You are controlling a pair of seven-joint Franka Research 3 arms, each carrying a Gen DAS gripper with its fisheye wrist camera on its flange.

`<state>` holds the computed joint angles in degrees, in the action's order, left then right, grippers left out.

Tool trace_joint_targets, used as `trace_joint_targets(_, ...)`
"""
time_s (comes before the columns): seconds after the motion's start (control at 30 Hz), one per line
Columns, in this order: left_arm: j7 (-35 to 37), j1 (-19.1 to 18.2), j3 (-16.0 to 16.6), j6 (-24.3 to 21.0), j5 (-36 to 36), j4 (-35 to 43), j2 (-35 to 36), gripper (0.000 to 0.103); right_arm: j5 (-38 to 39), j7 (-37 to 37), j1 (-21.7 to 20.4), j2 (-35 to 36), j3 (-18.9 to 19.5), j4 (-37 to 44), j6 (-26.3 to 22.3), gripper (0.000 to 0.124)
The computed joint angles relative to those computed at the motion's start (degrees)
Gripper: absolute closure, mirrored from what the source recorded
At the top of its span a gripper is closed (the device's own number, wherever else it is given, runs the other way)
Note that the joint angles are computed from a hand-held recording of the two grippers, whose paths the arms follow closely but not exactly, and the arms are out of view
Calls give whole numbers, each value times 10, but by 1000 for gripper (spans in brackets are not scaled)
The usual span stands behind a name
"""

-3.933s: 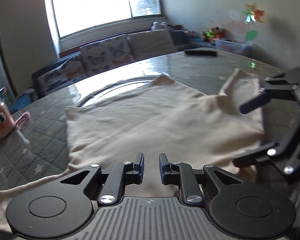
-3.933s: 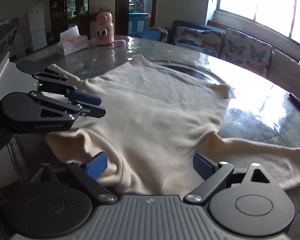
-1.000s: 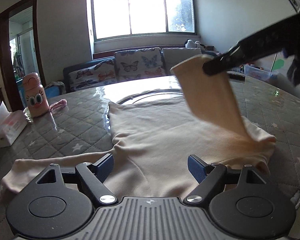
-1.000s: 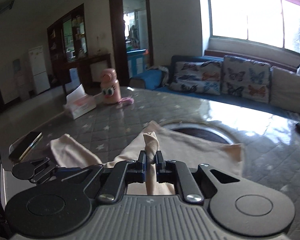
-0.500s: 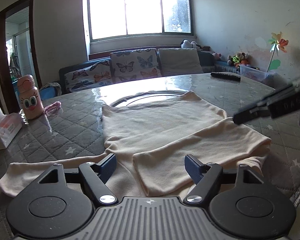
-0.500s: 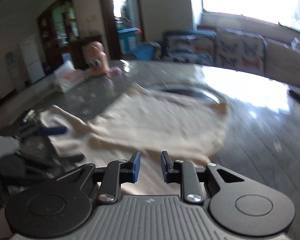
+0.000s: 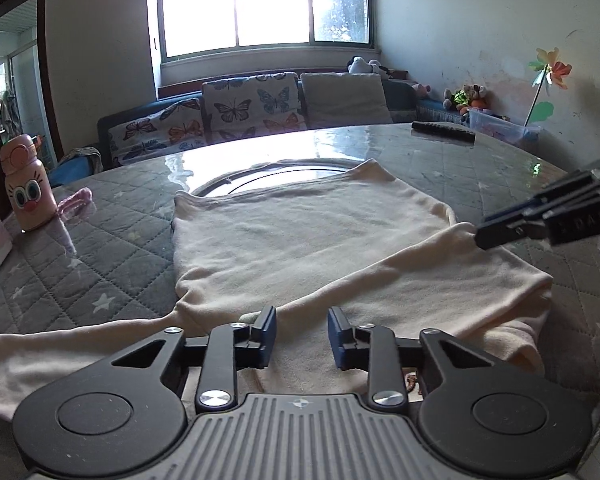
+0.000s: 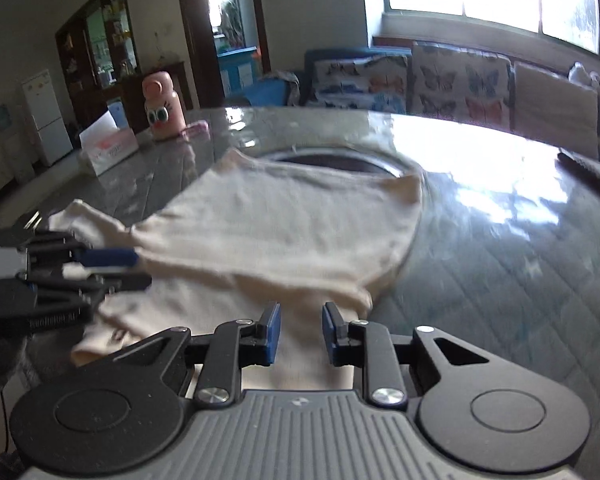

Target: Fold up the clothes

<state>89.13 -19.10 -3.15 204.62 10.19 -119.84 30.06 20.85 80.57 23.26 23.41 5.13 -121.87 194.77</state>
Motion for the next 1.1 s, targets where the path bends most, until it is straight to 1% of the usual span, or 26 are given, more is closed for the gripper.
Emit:
trace_joint_targets(0.07, 3, -4, 5, -6, -5, 9, 6, 77, -5, -2, 0, 23, -3, 32, -8, 101)
trace_joint_targets(0.1, 4, -6, 7, -6, -7, 12, 9, 78, 5, -2, 18, 36, -24, 48, -14, 101)
trace_joint_targets(0.13, 5, -8, 9, -5, -8, 14, 11, 78, 9, 0, 24, 41, -33, 53, -16, 102)
trace_joint_targets(0.17, 6, -8, 11, -5, -10, 16, 12, 78, 25, -14, 17, 47, -24, 58, -15, 103)
trace_joint_targets(0.2, 6, -9, 11, -5, -12, 16, 12, 78, 2, 5, -11, 48, -2, 55, -10, 105)
trace_joint_targets(0.23, 6, -9, 12, -5, -13, 17, 12, 78, -20, 27, -29, 50, 11, 52, -6, 106)
trace_joint_targets(0.27, 5, -6, 9, -4, -11, 17, 12, 78, -2, 11, -27, 45, 13, 48, -2, 105)
trace_joint_targets(0.33, 4, -2, 5, 0, -5, 16, 12, 77, 6, 9, -3, 37, -10, 38, 3, 103)
trace_joint_targets(0.4, 5, -4, 7, 1, -8, 16, 15, 77, 9, 0, 12, 33, -22, 32, 6, 101)
trace_joint_targets(0.43, 3, -4, 6, 2, -9, 15, 15, 76, 9, -9, 24, 34, -34, 35, -7, 99)
trace_joint_targets(0.5, 1, -2, 6, 11, -11, 6, 8, 76, 29, -19, 70, 39, -79, 40, -13, 99)
trace_joint_targets(0.57, 1, -2, 8, 21, -17, -6, 0, 76, 34, -20, 70, 37, -77, 39, -11, 98)
trace_joint_targets(0.6, 4, -5, 12, 27, -26, -14, -5, 74, 31, -19, 56, 33, -60, 37, -5, 97)
trace_joint_targets(0.63, 6, -8, 16, 32, -36, -21, -11, 73, 29, -20, 51, 32, -54, 37, -3, 94)
trace_joint_targets(0.73, 24, -25, 37, 45, -89, -43, -25, 66, 21, -30, 49, 31, -45, 42, -8, 91)
trace_joint_targets(0.87, 63, -54, 69, 58, -191, -68, -39, 58, -2, -42, 39, 44, -23, 65, -32, 89)
trace_joint_targets(0.93, 86, -65, 83, 61, -247, -76, -44, 56, -15, -49, 39, 54, -17, 81, -47, 87)
trace_joint_targets(1.03, 124, -81, 103, 62, -332, -81, -48, 52, -31, -57, 48, 71, -17, 110, -66, 87)
trace_joint_targets(1.1, 144, -83, 107, 64, -376, -83, -49, 49, -41, -62, 55, 82, -18, 128, -76, 87)
